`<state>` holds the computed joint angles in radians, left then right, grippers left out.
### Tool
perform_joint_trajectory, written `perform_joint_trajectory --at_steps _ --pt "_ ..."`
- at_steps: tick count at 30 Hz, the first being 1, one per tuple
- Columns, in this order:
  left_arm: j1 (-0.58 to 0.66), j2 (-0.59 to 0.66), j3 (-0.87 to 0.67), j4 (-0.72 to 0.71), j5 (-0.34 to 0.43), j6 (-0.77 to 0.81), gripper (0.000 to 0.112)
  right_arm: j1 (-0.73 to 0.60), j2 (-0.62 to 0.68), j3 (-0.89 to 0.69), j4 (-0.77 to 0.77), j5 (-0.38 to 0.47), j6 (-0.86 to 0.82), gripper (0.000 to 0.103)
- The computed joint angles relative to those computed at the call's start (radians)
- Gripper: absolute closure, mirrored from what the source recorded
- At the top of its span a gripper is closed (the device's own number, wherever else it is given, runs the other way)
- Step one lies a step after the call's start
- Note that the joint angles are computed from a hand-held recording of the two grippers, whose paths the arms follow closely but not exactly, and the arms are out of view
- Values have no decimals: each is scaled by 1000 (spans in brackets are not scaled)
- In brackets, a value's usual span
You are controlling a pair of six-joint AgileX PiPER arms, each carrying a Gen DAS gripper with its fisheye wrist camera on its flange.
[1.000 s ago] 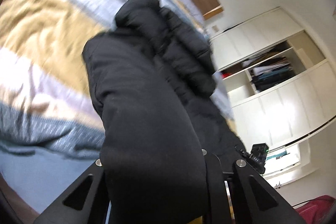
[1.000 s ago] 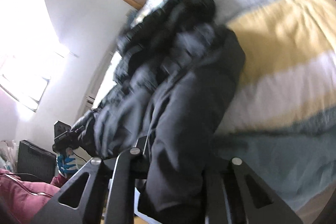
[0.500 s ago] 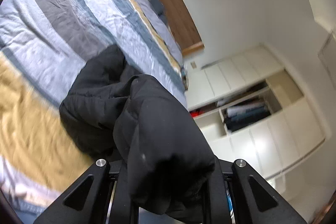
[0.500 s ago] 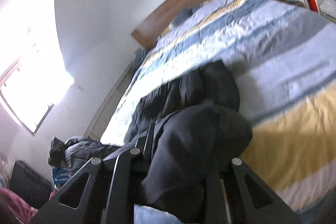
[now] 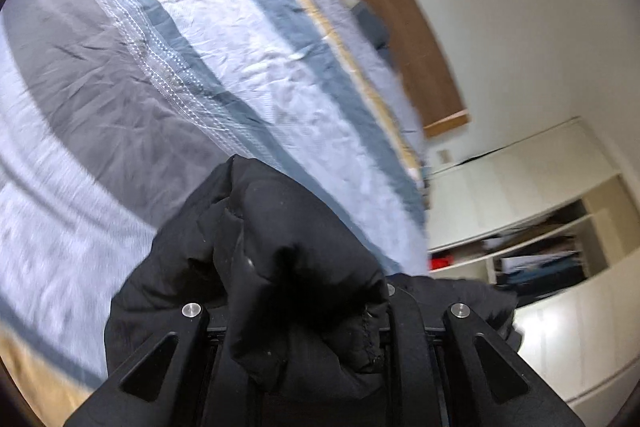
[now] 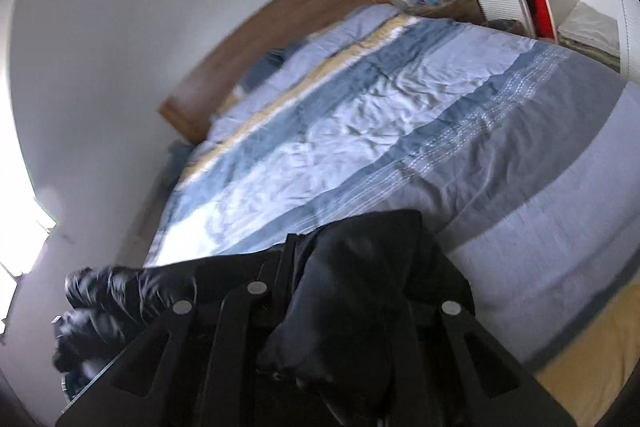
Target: Fold large clothes
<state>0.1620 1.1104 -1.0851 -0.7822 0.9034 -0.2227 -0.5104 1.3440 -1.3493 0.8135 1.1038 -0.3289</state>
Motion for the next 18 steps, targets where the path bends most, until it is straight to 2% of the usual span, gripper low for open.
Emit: perform_joint_trajectory --at_steps 2,4,7,9,13,16,17,18 --pt "-49 114 -32 39 -67 -8 96 93 88 -31 -79 -97 75 87" --pt "-75 215 -61 67 -116 -5 93 138 172 -70 -116 -139 128 87" --pt "-77 336 -76 -1 -163 71 90 202 300 -138 -197 -191 200 87" --pt "-73 392 -85 -38 -170 117 90 229 391 -183 -223 -204 225 87" --pt "-63 491 -109 -114 -180 191 90 254 488 -239 -224 -219 252 87" --pt "-74 501 -137 -60 -163 136 87 267 523 -283 -229 -209 274 83" --pt "-81 499 -152 -23 -149 112 86 254 524 -280 -183 -202 250 81" --pt "-86 493 -163 -1 -137 94 83 243 521 -267 -135 -203 223 74"
